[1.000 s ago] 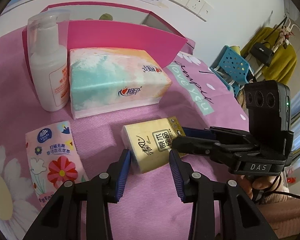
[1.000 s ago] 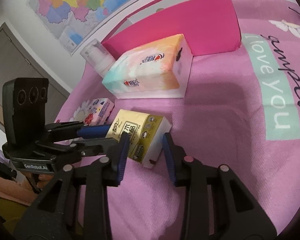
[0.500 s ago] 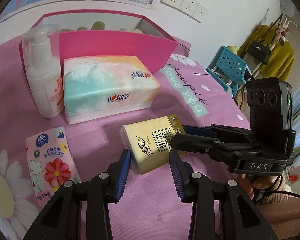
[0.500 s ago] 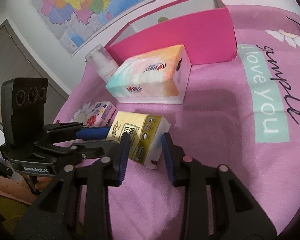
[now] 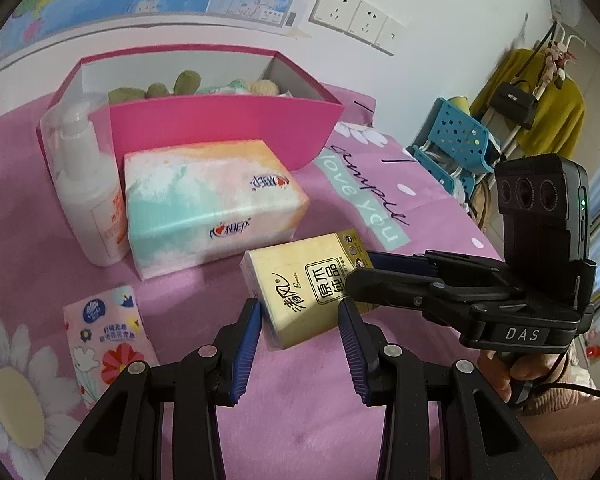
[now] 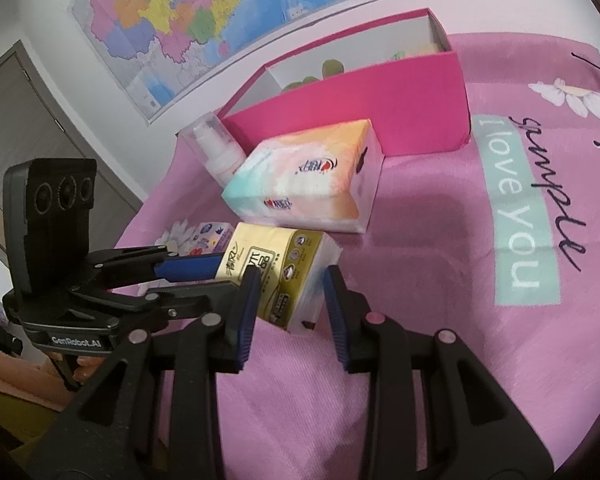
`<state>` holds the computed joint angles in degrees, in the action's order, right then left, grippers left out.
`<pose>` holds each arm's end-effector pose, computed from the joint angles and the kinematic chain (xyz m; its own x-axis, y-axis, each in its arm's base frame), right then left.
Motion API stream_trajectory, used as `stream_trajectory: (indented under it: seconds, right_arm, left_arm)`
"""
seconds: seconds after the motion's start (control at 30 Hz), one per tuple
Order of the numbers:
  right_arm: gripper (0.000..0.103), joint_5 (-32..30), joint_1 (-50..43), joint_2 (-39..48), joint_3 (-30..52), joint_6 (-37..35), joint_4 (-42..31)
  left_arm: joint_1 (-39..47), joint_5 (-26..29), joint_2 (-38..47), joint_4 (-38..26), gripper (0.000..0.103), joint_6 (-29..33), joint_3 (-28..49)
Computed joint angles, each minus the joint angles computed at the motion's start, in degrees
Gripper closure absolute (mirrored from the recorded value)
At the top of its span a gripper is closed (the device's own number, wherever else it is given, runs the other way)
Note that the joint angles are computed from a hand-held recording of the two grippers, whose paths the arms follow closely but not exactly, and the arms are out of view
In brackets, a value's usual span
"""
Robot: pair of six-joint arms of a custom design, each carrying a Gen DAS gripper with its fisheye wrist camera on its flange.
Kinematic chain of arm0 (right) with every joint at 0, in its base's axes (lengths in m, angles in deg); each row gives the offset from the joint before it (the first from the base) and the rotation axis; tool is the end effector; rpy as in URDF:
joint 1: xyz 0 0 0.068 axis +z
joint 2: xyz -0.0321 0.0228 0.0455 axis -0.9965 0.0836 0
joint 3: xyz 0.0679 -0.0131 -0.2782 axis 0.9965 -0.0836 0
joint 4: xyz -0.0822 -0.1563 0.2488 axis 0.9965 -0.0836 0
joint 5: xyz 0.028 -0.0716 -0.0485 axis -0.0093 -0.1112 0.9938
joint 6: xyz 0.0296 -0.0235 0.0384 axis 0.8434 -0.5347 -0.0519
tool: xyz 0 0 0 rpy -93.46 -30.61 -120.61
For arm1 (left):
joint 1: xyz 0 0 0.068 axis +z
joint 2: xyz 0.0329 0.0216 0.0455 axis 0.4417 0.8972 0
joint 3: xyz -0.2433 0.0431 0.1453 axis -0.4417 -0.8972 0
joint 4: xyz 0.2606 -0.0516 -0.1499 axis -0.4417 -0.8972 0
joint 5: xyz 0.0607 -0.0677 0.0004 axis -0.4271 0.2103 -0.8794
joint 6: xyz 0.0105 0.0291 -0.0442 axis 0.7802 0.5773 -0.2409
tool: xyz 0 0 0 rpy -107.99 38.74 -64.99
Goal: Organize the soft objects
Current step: 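Lift the yellow tissue pack with both tools toward the pink box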
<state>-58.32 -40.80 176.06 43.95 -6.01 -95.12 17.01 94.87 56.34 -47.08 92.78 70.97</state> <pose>0.2765 0.2675 0.2738 -0.8030 0.2457 -0.5430 -0.0999 0.8428 0.5290 0.3380 -0.0756 0.2213 -0.6952 0.3669 -0.6181 0.6533 0.6812 -0.3304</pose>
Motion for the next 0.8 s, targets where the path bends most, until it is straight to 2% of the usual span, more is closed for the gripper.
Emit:
stream_trajectory:
  seconds: [0.8]
  right_arm:
    - [0.067,2.2,-0.2,-1.5,0.1,-1.0,-0.3]
  left_arm:
    - [-1.4,-0.8,-1.8,1.2,0.064,-1.0,1.5]
